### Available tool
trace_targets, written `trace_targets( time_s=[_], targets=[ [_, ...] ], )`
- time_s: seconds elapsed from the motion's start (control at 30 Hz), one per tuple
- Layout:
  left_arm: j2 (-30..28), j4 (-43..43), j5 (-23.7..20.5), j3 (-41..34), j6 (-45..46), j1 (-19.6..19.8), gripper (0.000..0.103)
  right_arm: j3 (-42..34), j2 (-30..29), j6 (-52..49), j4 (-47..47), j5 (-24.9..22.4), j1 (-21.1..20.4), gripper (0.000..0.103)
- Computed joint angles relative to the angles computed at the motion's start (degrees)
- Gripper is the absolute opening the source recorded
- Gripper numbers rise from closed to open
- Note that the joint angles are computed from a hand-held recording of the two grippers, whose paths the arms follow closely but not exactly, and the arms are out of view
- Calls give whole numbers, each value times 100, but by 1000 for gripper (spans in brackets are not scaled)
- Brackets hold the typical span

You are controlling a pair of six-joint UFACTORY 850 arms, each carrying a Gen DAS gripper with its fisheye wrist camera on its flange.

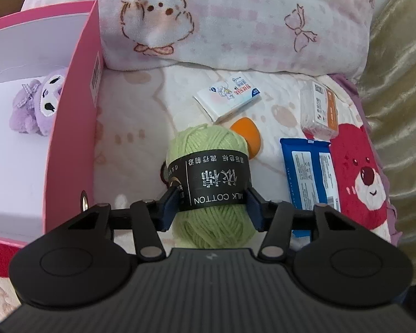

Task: Organize objects
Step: 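Close the left tool on the green yarn ball and lift it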

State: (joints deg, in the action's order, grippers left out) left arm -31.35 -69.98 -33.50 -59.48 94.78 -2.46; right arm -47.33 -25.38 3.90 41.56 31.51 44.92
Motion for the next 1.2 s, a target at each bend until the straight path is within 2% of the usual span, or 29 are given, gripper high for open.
trace_targets(
  time_s=[0.07, 0.17, 0.2, 0.33, 0.37, 0.4, 0.47, 0.5, 0.7, 0.77, 0.87, 0.93, 1.0, 1.1, 1.2],
  targets=[
    [-49, 98, -84, -37, -95, 16, 50, -42, -85, 56, 79, 100, -27, 73],
    [-111, 86, -145, -81, -186, 37, 50, -196, -181, 140, -32, -438, -196, 73],
    [-100, 65, -159, -65, -172, 40, 50, -188, -170, 170, 2, -465, -190, 73],
    [4, -295, -77, 135, 329, 31, 50, -83, -125, 34, 217, -57, -115, 74],
    [15, -366, -97, 174, 449, 33, 50, -95, -154, 28, 264, 50, -107, 77],
    [-5, -370, -180, 172, 448, 49, 50, -133, -192, -6, 280, 29, -118, 82],
    [-73, -328, -404, 114, 218, 116, 50, -263, -235, -469, 583, -380, -138, 82],
    [-67, -313, -431, 114, 168, 124, 49, -285, -234, -804, 861, -412, -85, 82],
    [18, -418, -581, 216, 148, 110, 42, -257, -252, -1214, 1130, 315, 99, 88],
    [37, -507, -664, 258, 235, 100, 40, -367, -404, -1129, 1002, 271, -10, 88],
    [168, -369, -397, 312, 123, 7, 38, -498, -593, -1163, 1179, 144, -120, 88],
    [185, -297, -365, 302, 60, -7, 38, -386, -581, -390, 599, 168, -203, 87],
    [177, -374, -331, 327, 124, -20, 38, -317, -554, 138, 110, 199, -265, 72],
    [232, -507, -311, 420, 240, -26, 38, -332, -501, -181, 323, 146, -222, 63],
    [278, -333, -459, 439, -212, 24, 38, -305, -388, -383, 568, 28, -189, 60]
  ],
)
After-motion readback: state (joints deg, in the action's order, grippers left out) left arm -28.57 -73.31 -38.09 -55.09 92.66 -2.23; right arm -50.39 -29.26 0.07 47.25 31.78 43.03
